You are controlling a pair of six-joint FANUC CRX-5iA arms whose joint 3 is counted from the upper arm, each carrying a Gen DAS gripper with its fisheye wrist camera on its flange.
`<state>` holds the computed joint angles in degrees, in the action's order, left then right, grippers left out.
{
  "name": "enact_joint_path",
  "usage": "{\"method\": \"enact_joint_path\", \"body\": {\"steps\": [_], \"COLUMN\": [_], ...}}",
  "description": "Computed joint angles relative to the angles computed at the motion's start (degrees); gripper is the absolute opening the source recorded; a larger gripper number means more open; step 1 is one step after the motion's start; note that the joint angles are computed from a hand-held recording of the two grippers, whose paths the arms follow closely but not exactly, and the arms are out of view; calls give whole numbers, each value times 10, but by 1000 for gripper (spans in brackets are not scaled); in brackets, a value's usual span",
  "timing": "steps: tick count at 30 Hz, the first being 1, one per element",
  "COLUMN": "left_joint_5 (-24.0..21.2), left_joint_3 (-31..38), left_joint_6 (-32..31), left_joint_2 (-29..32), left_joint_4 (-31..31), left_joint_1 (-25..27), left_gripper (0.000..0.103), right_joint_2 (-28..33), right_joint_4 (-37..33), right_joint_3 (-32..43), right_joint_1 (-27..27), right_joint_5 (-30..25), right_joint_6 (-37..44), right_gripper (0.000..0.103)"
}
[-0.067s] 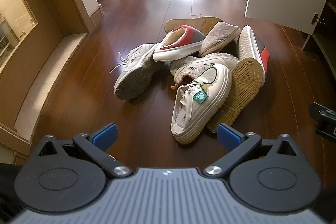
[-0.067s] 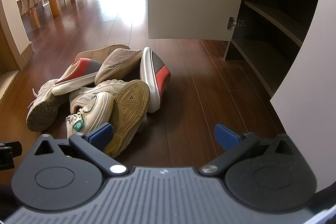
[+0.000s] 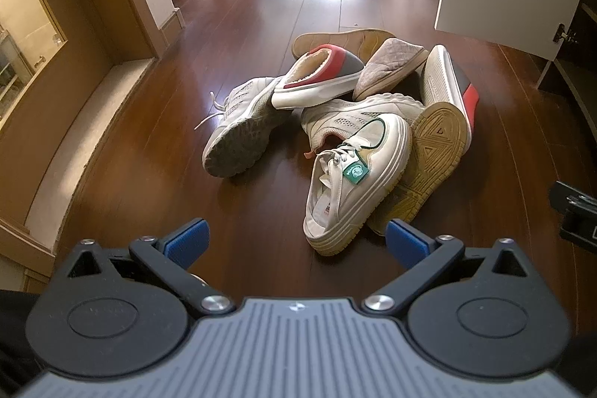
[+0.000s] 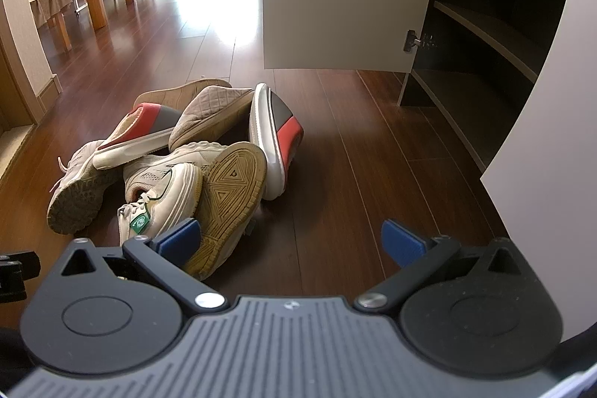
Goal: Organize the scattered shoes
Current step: 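Approach the shoe pile with both tools open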
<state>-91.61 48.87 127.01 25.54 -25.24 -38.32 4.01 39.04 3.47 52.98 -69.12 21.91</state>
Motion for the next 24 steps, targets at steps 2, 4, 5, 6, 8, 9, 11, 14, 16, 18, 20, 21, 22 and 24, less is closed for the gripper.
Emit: {"method": "enact_joint_path", "body": {"steps": [2, 4, 5, 6, 8, 9, 11, 14, 16, 18, 20, 21, 22, 24], "left_joint_5": [-1, -2, -2, -2, 0, 2, 5, 7, 8, 10, 3, 2, 2, 1], "left_joint_3": [2, 4, 3, 2, -2, -5, -11, -16, -20, -24, -7, -7, -7, -6], "left_joint_6": [0, 0, 0, 1, 2, 4, 6, 7, 9, 10, 9, 10, 10, 10], "left_joint_2": [1, 2, 2, 1, -1, -3, -6, -9, -11, -13, 0, 1, 1, 2], "left_joint_4": [-1, -2, -2, -1, 0, 0, 1, 1, 1, 2, -2, -2, -2, -1], "left_joint_1": [0, 0, -1, -1, 0, 1, 1, 1, 1, 1, -3, -3, -3, -2], "left_gripper": [102, 102, 102, 102, 102, 102, 102, 102, 102, 102, 102, 102, 102, 102], "right_joint_2": [0, 0, 0, 0, -1, 0, 1, 1, 3, 2, 3, 2, 1, 0], "right_joint_4": [0, 0, 0, 0, 0, -1, -3, -3, -2, -3, -5, -6, -5, -5], "right_joint_3": [0, 0, 0, 0, 0, 1, 7, 7, 6, 6, 7, 7, 6, 5], "right_joint_1": [0, 1, 1, 1, 1, 2, 3, 6, 5, 5, 3, 3, 3, 3], "right_joint_5": [-1, -1, -2, -2, -2, -4, -10, -10, -7, -7, -7, -6, -6, -5], "right_joint_6": [0, 1, 1, 1, 2, 2, 6, 7, 6, 7, 7, 7, 8, 8], "right_gripper": [103, 102, 102, 102, 102, 102, 102, 102, 102, 102, 102, 102, 102, 102]}}
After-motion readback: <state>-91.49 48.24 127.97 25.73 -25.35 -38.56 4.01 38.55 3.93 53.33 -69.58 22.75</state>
